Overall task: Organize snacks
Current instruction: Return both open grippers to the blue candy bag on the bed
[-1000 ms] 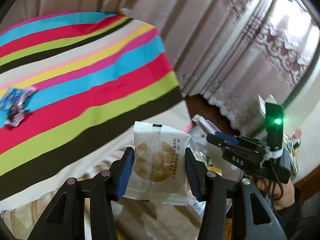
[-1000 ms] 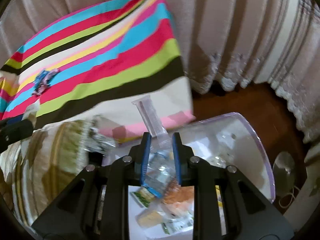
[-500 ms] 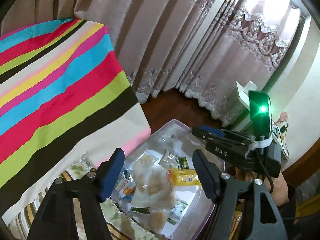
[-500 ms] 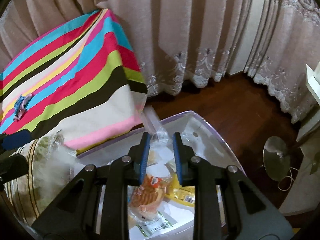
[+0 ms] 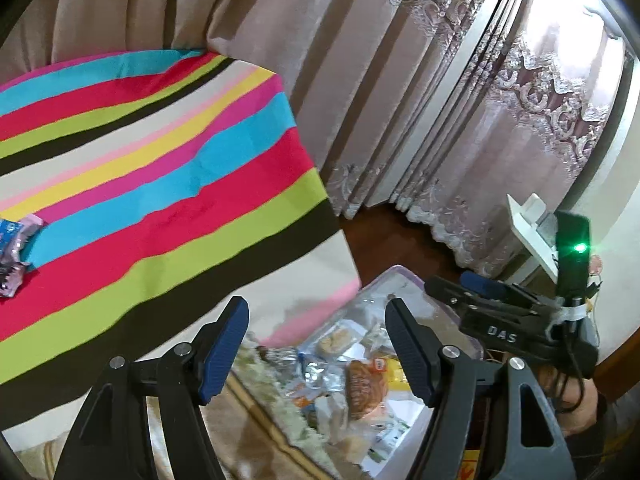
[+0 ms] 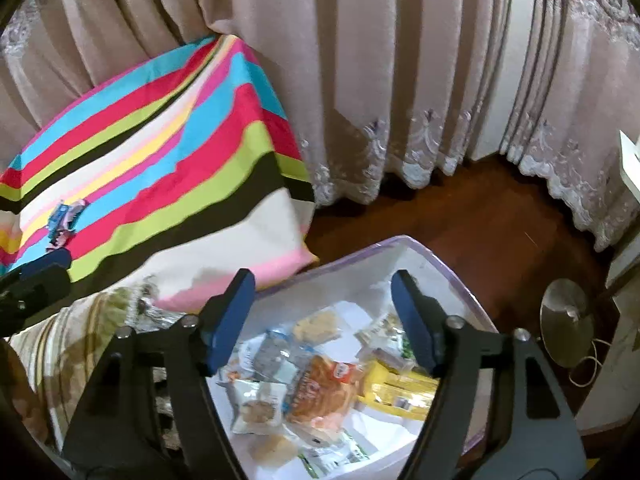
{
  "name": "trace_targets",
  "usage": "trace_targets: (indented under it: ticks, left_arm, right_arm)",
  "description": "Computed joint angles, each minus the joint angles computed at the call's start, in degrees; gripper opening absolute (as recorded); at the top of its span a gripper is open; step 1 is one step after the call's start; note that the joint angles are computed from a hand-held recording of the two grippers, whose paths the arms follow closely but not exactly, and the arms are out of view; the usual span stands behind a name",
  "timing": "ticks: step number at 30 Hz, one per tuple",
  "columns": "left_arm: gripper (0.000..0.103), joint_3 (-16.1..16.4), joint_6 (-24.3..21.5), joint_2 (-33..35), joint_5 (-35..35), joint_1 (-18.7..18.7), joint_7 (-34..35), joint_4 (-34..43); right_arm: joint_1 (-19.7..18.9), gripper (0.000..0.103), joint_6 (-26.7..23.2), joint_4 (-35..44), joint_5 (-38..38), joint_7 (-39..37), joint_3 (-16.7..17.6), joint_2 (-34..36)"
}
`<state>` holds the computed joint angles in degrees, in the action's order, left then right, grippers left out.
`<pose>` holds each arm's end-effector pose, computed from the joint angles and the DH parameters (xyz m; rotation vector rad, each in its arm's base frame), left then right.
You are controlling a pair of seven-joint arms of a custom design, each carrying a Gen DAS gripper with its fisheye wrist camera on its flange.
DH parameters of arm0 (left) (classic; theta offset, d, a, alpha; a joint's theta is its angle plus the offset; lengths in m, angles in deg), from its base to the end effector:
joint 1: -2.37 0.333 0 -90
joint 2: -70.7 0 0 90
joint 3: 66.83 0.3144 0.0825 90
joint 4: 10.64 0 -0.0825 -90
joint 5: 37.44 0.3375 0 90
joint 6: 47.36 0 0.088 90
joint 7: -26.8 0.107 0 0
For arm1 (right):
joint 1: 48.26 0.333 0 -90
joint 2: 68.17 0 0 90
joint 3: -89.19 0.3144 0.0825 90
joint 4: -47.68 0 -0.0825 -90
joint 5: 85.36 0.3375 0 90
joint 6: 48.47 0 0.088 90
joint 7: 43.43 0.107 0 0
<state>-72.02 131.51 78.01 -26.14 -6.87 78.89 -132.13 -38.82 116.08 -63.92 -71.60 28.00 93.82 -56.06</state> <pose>0.5522 -0.1572 0.4852 -2.0064 1.6064 -1.0977 0.5945 0.1315 0.4798 -2.0446 1.4247 -0.5363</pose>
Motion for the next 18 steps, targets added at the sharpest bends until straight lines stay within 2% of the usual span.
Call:
trace_targets:
  ticks: [3,6,9,14,17,18]
  left_arm:
    - [0.071,3.4,0.4,-1.1,4.7,-1.7,-4.7,-1.4]
    - [0.071,4.9,1.0,-2.5,9.0,-1.4,-9.5,-3.0]
    - [0.071,5.8,1.7,-3.9,14.0,-0.1,-15.0,-4.7]
    - [0.071,5.2,3.3,-6.3,18.4,4.3,-21.8,-8.3]
    - [0.071,4.1,4.7,-7.6,16.0,7.4,-22.2,-10.9]
    - [0.071,3.8,5.0,-8.1,18.0,8.9,-24.7,-11.5]
  right_arm:
    - [-1.2,0.075,-0.4,-0.1,5.7,-4.3,2.9,-0.5]
    - [-0.3,0.078,-2.1,0.4,7.9,-4.3,3.1,-0.5]
    - [1.4,0.078,-2.7,0.8,6.7,-3.0,2.3,-0.4]
    - [2.9,0.078,-1.7,1.0,5.4,-3.4,2.8,0.1]
    - [3.6,0.078,-2.9,1.9,5.9,-3.7,3.5,0.7]
    - [3.9,0.078,-3.2,2.3,5.7,-3.4,3.4,1.0]
